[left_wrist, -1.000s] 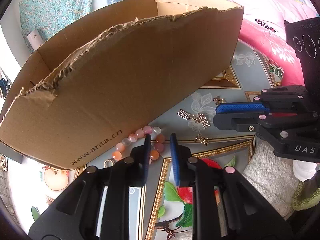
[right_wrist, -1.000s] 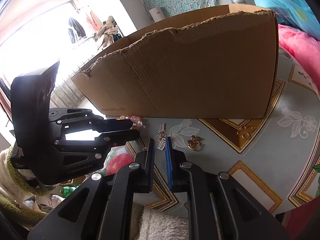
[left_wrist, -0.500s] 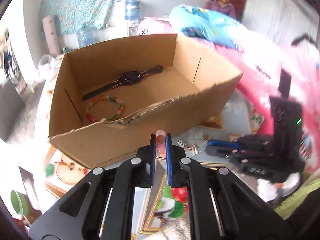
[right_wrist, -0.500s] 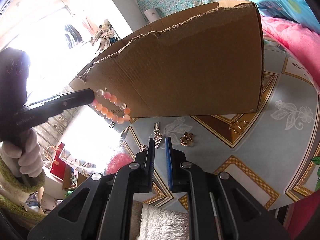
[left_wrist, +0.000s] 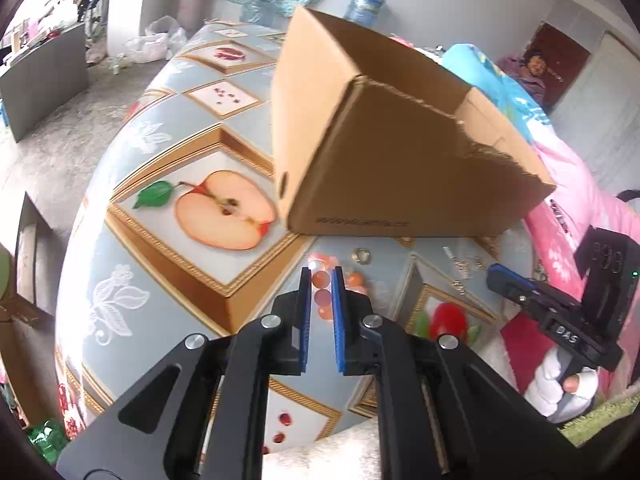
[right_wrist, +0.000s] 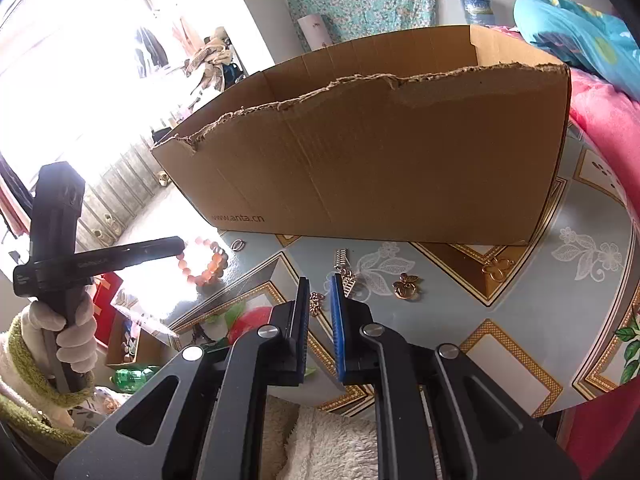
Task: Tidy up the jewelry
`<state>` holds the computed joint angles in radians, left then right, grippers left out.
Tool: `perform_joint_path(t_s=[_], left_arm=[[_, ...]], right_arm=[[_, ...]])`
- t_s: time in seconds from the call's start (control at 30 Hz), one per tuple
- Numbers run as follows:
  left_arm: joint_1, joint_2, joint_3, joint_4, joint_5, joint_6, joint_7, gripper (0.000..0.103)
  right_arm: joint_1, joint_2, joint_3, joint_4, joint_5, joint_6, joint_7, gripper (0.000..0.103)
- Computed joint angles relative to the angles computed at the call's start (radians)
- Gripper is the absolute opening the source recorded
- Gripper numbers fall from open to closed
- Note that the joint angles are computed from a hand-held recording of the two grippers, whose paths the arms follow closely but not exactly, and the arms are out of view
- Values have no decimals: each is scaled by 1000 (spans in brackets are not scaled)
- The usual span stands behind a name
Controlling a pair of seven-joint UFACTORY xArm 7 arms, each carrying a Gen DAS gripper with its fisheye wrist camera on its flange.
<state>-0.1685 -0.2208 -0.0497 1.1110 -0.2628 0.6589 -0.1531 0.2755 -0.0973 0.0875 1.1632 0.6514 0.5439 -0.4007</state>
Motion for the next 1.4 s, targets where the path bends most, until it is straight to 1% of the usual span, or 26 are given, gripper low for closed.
perform_joint_path(t_s=[0.03,0.1,0.13,0.2,0.23,0.37,0.47,0.57,0.6,0.7,0.83,0.97,1.03,1.13,1.2,1.27,1.4], left_arm=[[9,1,-6,-2,22,4,-27,26],[25,-10,-25,-20,91,-22,-79,37],[27,-21,-32,-33,118,-47,-89,38],[25,-40,-44,-58,160,-92,-102,38],[14,-50,-41,-71,155,-114,-89,38],[-64,-48,-11,-84,49,-155,33,38],[-106,-24,4,-76,-39,-159,111,38],[-107,-4,-3,-73,-72,-158,132,38],[-98,-7,-13,-81,-57,-174,120,38],[-82,-10,-23,-86,-31,-181,95,38],[-70,-10,-23,-91,-15,-192,78,38],[-64,5,-25,-80,5,-183,67,38],[-65,4,-26,-80,11,-189,73,38],[-63,-7,-37,-85,45,-216,74,38],[-62,-8,-44,-79,71,-225,71,38],[-60,0,-51,-66,98,-223,62,38],[-38,38,-79,-23,201,-201,-9,38]], right_arm=[[0,-2,4,-1,-15,-1,12,11],[2,-8,11,-3,-48,-2,39,12],[2,-9,13,-3,-62,-1,51,12],[4,-16,18,-6,-99,-1,83,13],[6,-20,21,-10,-118,-3,97,13],[15,-33,34,-23,-197,-10,156,14],[21,-26,34,-17,-238,0,179,14],[24,-4,44,3,-301,14,212,14],[25,6,47,12,-320,22,224,14],[22,25,46,27,-356,39,233,14],[25,49,56,53,-404,26,247,14],[29,64,62,66,-451,11,262,12],[29,69,60,67,-442,6,254,11],[30,76,62,71,-445,-4,255,11],[30,80,61,73,-433,-11,244,7],[28,86,59,80,-408,-9,222,6],[24,75,54,68,-366,-8,190,5]])
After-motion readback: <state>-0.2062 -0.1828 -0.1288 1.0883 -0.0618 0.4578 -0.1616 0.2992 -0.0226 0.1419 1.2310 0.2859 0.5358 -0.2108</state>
